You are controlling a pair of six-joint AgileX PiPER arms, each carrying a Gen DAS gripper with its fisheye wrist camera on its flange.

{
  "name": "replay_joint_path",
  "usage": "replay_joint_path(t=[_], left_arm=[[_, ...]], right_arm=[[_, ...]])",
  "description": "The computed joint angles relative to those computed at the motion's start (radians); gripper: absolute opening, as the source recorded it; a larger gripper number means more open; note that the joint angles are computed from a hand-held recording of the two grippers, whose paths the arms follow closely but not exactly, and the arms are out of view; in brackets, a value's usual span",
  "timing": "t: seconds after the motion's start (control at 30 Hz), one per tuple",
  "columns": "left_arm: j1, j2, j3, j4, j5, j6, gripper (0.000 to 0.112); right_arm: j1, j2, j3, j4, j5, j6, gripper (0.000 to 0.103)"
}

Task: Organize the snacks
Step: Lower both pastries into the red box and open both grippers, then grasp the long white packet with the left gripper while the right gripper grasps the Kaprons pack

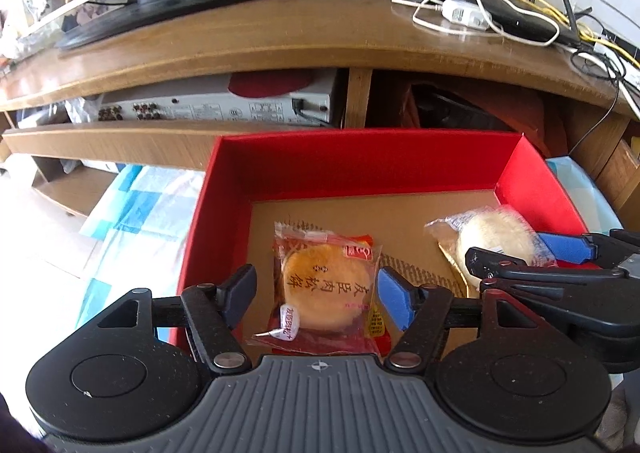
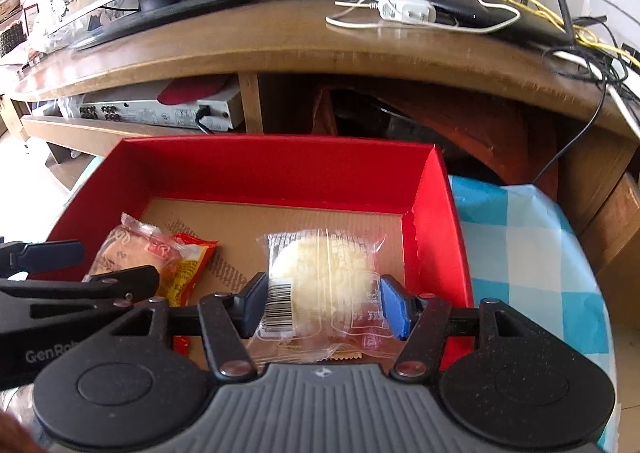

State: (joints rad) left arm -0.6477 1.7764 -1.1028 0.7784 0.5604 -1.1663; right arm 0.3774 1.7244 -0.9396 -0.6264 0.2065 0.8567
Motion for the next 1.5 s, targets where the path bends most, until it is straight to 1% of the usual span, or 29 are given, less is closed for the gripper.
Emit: replay_joint_path(t=[0.07,0.23,0.33,0.6,0.77,1.03,1.2,1.33,1.43,1.5], left_arm=[[0.001,-0.01,0.0,-0.003,0.004,0.0,0.078],[-0.002,-0.043,0.013,0.005,0.005,-0.009,0.079],[-0.009,-0.069,0.024,0.013,0.01,-0.017,0.079],[-0.017,-0.143,0.068,0.014,0.006,-0.021,0.083],[-0.029,-0.208,0.115,0.011,0.012,-0.021,0.084],[-0.049,-0.32,0.201,0.001,0.028,-0.03,0.084],[-0.07,-0.397,0.266,-0.003,0.044,-0.033,0.085],[-0.087,-0.472,0.345,-0.026,0.059,-0.022,0.085],[-0.084,-0.518,0.4,-0.059,0.067,0.001,0.086],[-0.071,-0.55,0.438,-0.084,0.067,0.017,0.087]], right_arm=[[-0.002,-0.013,0.002,0.03,0.001,-0.024,0.074],[0.007,-0.054,0.014,0.005,0.014,0.009,0.074],[0.014,-0.081,0.022,0.016,0.024,0.007,0.074],[0.045,-0.158,0.043,0.012,0.072,0.027,0.074],[0.077,-0.217,0.07,0.055,0.104,-0.003,0.074],[0.166,-0.308,0.114,0.003,0.177,0.074,0.075],[0.22,-0.363,0.15,0.062,0.211,0.059,0.075],[0.306,-0.393,0.188,0.046,0.25,0.109,0.075],[0.372,-0.391,0.203,0.045,0.278,0.129,0.075],[0.414,-0.385,0.21,0.052,0.289,0.136,0.077]])
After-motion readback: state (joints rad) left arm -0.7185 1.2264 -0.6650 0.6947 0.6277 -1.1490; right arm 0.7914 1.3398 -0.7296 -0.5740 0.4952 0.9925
